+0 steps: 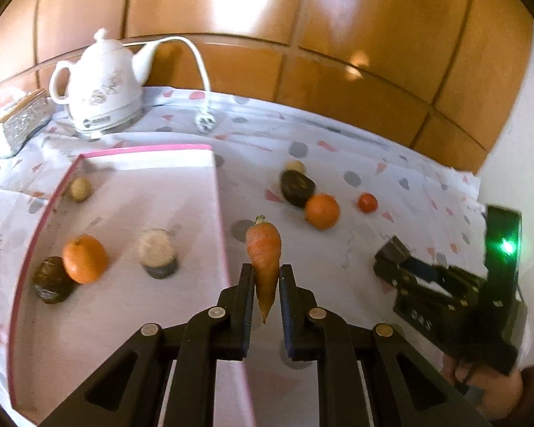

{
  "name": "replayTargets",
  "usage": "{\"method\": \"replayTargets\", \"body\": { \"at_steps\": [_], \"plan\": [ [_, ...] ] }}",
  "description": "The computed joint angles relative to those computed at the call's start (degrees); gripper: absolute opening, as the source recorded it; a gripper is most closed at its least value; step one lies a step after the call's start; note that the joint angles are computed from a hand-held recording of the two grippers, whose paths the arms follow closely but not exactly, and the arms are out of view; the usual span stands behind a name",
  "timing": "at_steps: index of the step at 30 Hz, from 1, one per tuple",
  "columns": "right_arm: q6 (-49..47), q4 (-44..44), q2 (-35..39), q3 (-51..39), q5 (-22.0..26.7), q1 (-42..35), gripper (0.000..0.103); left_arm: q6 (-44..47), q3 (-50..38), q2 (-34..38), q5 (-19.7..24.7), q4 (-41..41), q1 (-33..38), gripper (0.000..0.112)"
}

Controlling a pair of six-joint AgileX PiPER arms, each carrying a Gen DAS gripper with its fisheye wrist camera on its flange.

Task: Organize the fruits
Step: 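Carry the carrot toward the pink tray with the left gripper while the right carries the yam cylinder, then lower the carrot into the pink tray and open the left gripper while the right releases the yam cylinder there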

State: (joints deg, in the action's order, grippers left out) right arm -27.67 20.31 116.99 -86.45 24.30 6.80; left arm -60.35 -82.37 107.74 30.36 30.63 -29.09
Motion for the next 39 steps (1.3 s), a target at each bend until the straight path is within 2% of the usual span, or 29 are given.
{"method": "replayTargets", "body": {
  "at_steps": [8,14,21,34,39],
  "plan": [
    [-15.3,15.4,-4.5,2.2,4.3,3.8,0.037,-6.7,5.6,-5.2,-0.3,5.3,6.6,0.014],
    [-21.1,20.8,-6.3,2.8,7.7,8.3,0.037,-11.0,8.5,-7.5,1.8,9.6,10.2,0.014],
    [-21.6,21.2,-5.7,1.3,10.7,13.0,0.037,-13.9,10.2,-8.4,3.4,12.9,11.4,0.014],
    [-16.6,16.8,-3.6,-1.6,10.0,17.6,0.037,-14.7,10.6,-8.7,3.8,13.5,12.2,0.014],
    [-13.0,14.3,-2.6,-2.9,8.5,18.5,0.04,-15.1,11.1,-9.0,3.5,13.0,12.5,0.015]
  ]
}}
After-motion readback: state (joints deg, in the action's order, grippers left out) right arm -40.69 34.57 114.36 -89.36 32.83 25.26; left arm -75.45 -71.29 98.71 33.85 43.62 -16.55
